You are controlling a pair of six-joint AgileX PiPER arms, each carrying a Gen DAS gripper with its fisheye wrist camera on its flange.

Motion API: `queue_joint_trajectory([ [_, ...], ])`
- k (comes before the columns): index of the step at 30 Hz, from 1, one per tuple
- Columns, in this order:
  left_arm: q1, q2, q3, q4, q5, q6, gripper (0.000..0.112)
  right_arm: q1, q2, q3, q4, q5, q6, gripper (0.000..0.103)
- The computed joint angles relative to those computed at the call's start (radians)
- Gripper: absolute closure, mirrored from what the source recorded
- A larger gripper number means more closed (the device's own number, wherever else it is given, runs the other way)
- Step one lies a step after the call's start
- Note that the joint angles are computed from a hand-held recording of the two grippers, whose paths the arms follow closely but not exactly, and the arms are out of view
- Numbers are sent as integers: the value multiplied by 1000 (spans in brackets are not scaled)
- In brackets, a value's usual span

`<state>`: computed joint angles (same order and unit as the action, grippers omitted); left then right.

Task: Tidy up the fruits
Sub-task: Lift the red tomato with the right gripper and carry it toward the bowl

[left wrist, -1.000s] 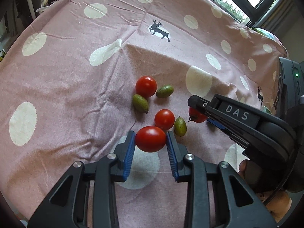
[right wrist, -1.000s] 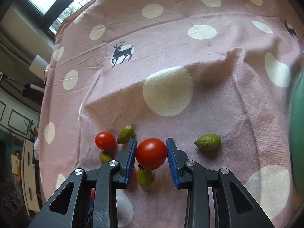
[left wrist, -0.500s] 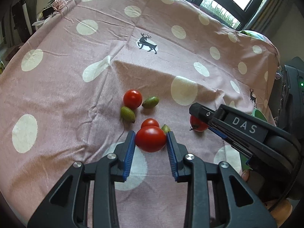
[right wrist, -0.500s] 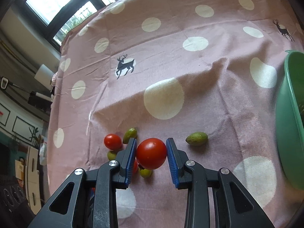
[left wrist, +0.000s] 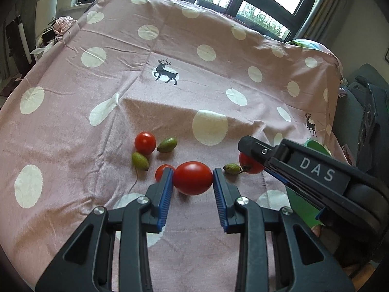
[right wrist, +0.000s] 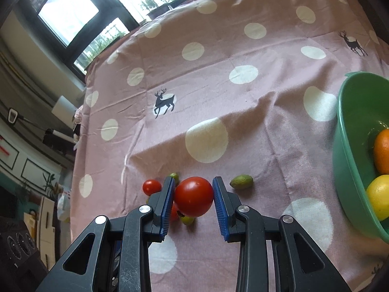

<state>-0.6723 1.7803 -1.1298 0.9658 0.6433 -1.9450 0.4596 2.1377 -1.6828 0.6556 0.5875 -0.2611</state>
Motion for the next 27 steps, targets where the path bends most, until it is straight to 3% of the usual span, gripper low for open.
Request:
queue_joint_trajectory([
  [14,-47,52,-115,27,30,72,79,-63,-86,115,158,-56,-135,69],
  [27,-56,149,-394,-91,130,440,79,-171,-204,269,442,-126,-366,69],
])
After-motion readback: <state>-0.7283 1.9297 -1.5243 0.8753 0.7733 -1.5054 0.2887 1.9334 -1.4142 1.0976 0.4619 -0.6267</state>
